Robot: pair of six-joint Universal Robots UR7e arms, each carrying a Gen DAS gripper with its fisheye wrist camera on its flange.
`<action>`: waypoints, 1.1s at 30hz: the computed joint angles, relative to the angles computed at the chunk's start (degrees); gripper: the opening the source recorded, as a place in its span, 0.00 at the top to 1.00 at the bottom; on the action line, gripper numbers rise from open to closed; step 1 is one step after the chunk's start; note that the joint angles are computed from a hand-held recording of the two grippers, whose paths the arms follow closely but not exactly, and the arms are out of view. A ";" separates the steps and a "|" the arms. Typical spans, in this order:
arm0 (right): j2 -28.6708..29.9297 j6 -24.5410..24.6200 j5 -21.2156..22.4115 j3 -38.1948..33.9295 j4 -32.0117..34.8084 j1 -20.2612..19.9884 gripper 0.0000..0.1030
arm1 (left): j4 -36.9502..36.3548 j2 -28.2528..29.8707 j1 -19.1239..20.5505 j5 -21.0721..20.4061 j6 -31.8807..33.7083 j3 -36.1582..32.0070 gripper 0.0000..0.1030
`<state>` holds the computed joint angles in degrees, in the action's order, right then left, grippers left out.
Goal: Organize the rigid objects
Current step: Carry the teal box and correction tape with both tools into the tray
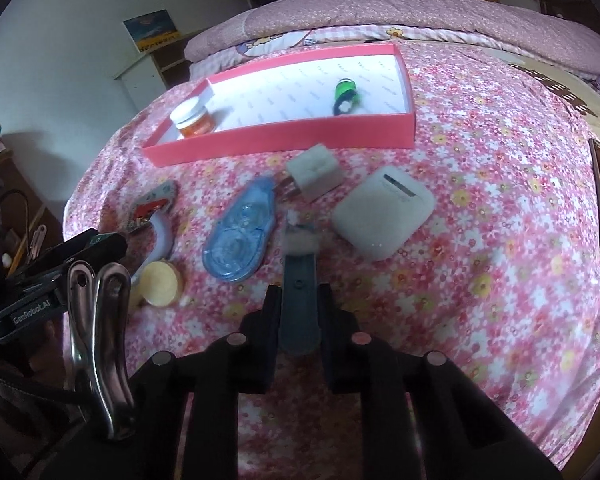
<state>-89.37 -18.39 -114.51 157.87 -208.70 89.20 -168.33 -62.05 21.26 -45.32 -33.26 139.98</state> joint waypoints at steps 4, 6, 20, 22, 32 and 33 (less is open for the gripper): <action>-0.56 -0.46 1.54 0.47 -0.38 0.17 0.82 | 0.10 -0.46 -0.43 0.13 -0.05 0.01 0.17; -0.96 -0.69 2.34 0.70 -0.68 0.28 0.82 | 0.27 -0.62 -0.65 0.08 -0.09 -0.11 0.17; -3.33 -1.59 6.21 1.38 -0.22 0.48 0.82 | 0.19 -0.52 -1.17 0.07 1.53 -1.47 0.17; -3.75 -1.50 6.50 1.31 0.31 0.41 0.82 | -0.15 -0.21 -1.06 -0.07 2.34 -1.99 0.17; -6.52 -1.59 7.09 0.22 3.64 0.58 0.82 | -2.82 2.70 -0.37 -1.02 7.75 -6.13 0.17; -7.01 -1.58 7.26 0.03 4.16 0.50 0.82 | -3.09 3.03 -0.35 -1.04 8.32 -6.51 0.17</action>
<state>-96.38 -19.97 -107.25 157.90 -204.55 89.70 -171.42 -59.01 20.92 -46.36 -24.94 133.47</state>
